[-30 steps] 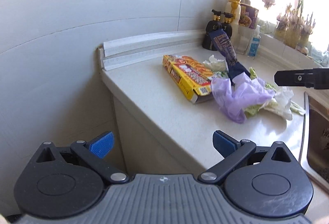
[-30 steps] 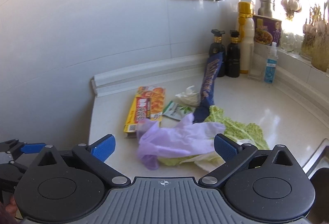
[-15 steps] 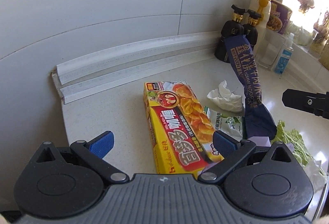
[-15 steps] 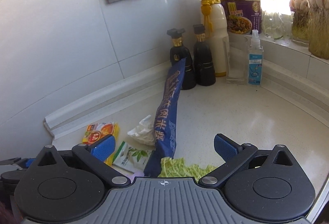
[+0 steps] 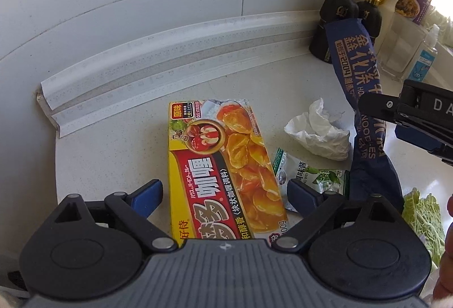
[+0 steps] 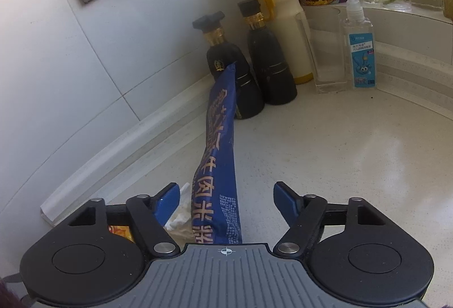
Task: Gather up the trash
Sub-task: 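Grasp the yellow curry box with the left tool while the right tool grasps the blue wrapper, then carry the curry box and blue wrapper down over the wastebasket with both tools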
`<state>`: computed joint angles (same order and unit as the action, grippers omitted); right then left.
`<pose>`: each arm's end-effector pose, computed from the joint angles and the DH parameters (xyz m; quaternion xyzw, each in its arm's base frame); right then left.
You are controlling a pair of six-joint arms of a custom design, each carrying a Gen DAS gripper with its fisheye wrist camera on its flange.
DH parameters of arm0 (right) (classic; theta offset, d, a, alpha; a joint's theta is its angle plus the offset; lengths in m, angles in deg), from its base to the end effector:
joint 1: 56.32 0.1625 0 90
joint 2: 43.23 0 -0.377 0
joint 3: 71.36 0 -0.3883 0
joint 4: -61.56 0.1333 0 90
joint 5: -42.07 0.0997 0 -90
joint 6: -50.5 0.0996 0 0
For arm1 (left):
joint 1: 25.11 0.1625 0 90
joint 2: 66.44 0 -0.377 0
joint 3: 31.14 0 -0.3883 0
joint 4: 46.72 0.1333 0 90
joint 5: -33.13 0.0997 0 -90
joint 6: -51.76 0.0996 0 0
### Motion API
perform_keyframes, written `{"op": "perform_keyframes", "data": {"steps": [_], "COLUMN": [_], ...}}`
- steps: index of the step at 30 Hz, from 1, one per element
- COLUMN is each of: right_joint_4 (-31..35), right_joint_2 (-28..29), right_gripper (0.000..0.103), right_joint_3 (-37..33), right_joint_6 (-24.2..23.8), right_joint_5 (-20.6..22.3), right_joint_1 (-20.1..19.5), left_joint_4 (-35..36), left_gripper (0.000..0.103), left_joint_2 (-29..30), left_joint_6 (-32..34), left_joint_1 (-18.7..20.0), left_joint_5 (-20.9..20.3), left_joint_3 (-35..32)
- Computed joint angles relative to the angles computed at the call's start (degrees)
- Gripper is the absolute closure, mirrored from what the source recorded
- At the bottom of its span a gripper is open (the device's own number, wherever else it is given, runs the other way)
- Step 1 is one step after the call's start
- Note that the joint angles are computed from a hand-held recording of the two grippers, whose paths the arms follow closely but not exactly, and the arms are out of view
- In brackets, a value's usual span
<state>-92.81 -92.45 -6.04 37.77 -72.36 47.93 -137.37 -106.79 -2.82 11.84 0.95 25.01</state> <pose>0.2747 -0.7075 0.3543 0.1239 -0.8875 0.4022 0.1878 -0.4632 -0.6207 0.2236 0.0521 0.8685 -0.3187 0.3761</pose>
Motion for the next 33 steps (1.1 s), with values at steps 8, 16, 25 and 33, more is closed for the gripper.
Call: {"op": "perform_keyframes", "data": {"steps": [8,16,25,33], "right_joint_4": [0.13,-5.54,-13.47,-18.44], "right_joint_2": [0.60,-0.85,-2.28,-3.22], "right_gripper": [0.077,0.087,0.088,0.089], "right_joint_3": [-0.11,2.18,4.56,6.13], "right_joint_6": [-0.09,-4.95,-9.48,-11.32], "right_joint_5": [1.28,1.06,1.42,1.83], "right_joint_1": [-0.49,0.88,2.46,4.52], "left_joint_4": [-2.11,-12.33,-22.46,-28.26], "left_gripper": [0.031,0.032,0.032,0.032], "left_joint_2": [-1.25,-6.44,-14.73,-18.51], "left_joint_6": [-0.71,1.51,1.79,5.13], "left_joint_1": [-0.24,-0.57,-2.46,-5.17], "left_joint_5": [0.66,1.50,2.64,5.63], "left_joint_3": [2.62,11.59,21.42,25.39]}}
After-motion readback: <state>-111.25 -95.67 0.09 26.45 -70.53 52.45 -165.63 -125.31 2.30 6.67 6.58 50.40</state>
